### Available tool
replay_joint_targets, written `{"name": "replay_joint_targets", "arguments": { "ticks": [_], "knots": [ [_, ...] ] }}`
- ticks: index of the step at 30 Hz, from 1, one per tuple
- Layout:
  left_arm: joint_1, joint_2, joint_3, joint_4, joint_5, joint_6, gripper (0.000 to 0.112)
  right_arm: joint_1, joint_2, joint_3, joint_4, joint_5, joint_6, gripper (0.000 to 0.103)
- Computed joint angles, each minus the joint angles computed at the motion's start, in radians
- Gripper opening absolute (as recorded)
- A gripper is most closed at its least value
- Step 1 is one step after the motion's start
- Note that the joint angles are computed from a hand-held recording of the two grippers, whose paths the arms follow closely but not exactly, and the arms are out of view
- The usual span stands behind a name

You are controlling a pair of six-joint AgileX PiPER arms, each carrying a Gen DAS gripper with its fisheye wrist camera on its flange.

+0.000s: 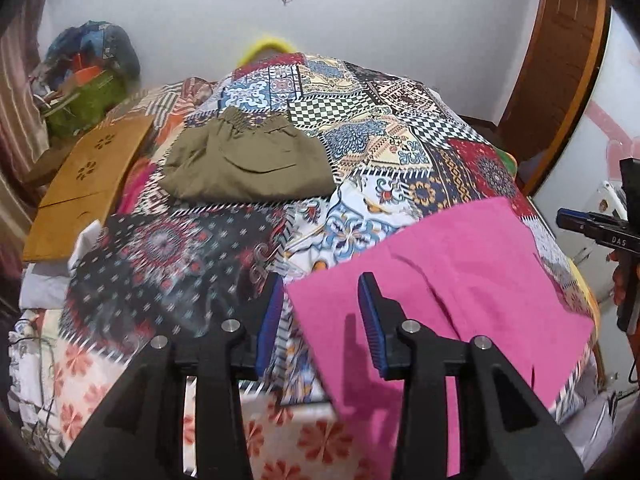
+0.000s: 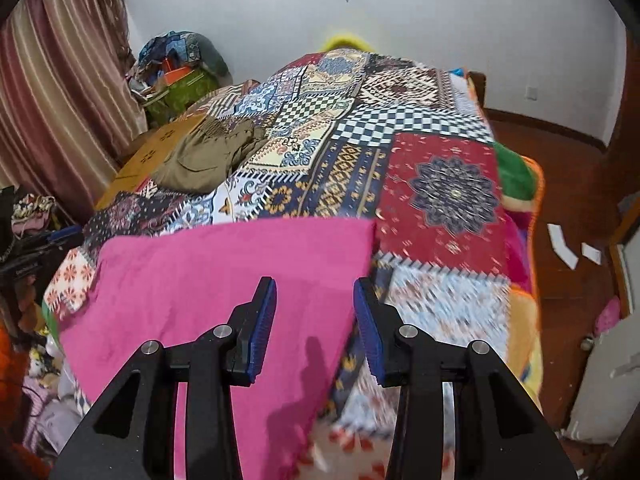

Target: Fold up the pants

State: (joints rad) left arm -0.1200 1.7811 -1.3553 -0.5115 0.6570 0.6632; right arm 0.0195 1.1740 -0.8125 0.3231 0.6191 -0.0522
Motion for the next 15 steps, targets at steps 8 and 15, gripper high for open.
{"name": "replay_joint_targets", "arguments": {
  "ticks": [8,15],
  "knots": [
    [-0.066,0.136,-0.014,0.047,-0.016,-0.016,0.039,0.106,0.198,-0.031,0.024,-0.037,-0.078,0.037],
    [-0.054,0.106,0.106,-0.007,-0.118,0.073,0.052,0.011,0.191,0.041,0.171,-0.023,-0.222,0.042]
  ]
}}
